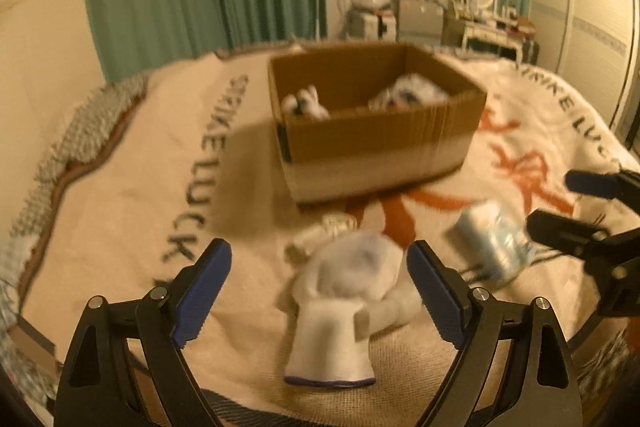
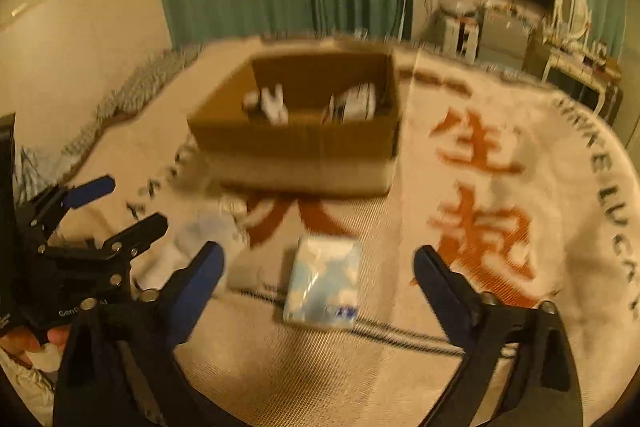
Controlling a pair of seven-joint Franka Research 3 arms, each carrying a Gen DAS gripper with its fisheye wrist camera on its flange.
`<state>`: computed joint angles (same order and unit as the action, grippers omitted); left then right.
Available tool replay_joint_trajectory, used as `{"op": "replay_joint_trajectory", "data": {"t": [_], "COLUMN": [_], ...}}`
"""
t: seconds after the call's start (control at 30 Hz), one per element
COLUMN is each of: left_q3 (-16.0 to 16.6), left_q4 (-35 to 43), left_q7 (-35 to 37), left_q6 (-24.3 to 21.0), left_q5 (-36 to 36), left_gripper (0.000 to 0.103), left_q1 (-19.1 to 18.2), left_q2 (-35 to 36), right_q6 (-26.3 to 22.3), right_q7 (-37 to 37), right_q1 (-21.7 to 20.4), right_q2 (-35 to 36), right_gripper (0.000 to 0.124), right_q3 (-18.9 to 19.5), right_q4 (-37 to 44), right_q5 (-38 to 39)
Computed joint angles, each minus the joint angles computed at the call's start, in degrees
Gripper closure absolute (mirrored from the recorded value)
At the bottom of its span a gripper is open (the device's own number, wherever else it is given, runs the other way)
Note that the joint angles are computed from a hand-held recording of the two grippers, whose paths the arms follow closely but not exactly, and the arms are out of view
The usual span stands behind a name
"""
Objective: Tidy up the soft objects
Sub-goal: 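Grasp the blue tissue pack with the right gripper while the left gripper grasps a white sock, then carry the tissue pack and sock into the box and open both grippers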
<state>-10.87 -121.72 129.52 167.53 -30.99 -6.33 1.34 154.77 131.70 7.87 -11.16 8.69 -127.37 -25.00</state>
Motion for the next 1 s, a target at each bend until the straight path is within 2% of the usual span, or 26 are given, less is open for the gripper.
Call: {"op": "replay_joint_trajectory", "data": {"t": [0.2, 0.3, 0.37, 0.43, 0.5, 0.6, 0.77, 1.0], "left_q3": [-0.46, -0.75, -0.99, -2.14, -2.73, -3.09, -3.45, -2.55], "left_q4": [2.25, 4.62, 5.91, 7.39, 8.09, 9.16, 8.29, 5.26], "left_q7": [-5.4, -8.61, -10.79, -9.3, -8.37, -7.04, -4.57, 1.46], "left_q6": [-3.73, -6.87, -8.09, -10.46, -11.82, -14.68, -15.19, -12.39], "left_q5": [7.25, 10.9, 12.59, 10.34, 9.72, 10.14, 7.48, 0.51], "left_gripper": [0.013, 0.014, 0.024, 0.024, 0.025, 0.039, 0.05, 0.053], "left_q1": [0.74, 1.19, 1.51, 2.72, 3.2, 3.43, 4.07, 3.59], "left_q2": [3.2, 5.08, 6.19, 7.16, 7.68, 8.45, 7.3, 2.62], "right_q6": [-0.38, -0.62, -0.01, 1.41, 1.74, 2.95, 4.21, 5.3], "right_q7": [-2.16, -3.67, -5.46, -8.1, -7.81, -7.92, -7.39, -3.3], "right_q1": [1.51, 2.19, 2.64, 3.06, 3.09, 3.23, 3.11, 1.55], "right_q2": [4.98, 6.57, 7.22, 7.85, 8.25, 8.39, 7.28, 3.65], "right_gripper": [0.04, 0.047, 0.05, 0.06, 0.069, 0.07, 0.071, 0.071], "right_q3": [-1.94, -3.18, -3.97, -4.67, -4.83, -5.12, -4.99, -3.28], "right_q4": [0.98, 1.7, 1.74, 1.5, 1.54, 1.35, 0.5, -1.3], "right_q5": [3.75, 5.91, 8.16, 11.46, 11.21, 11.79, 11.63, 7.26]}}
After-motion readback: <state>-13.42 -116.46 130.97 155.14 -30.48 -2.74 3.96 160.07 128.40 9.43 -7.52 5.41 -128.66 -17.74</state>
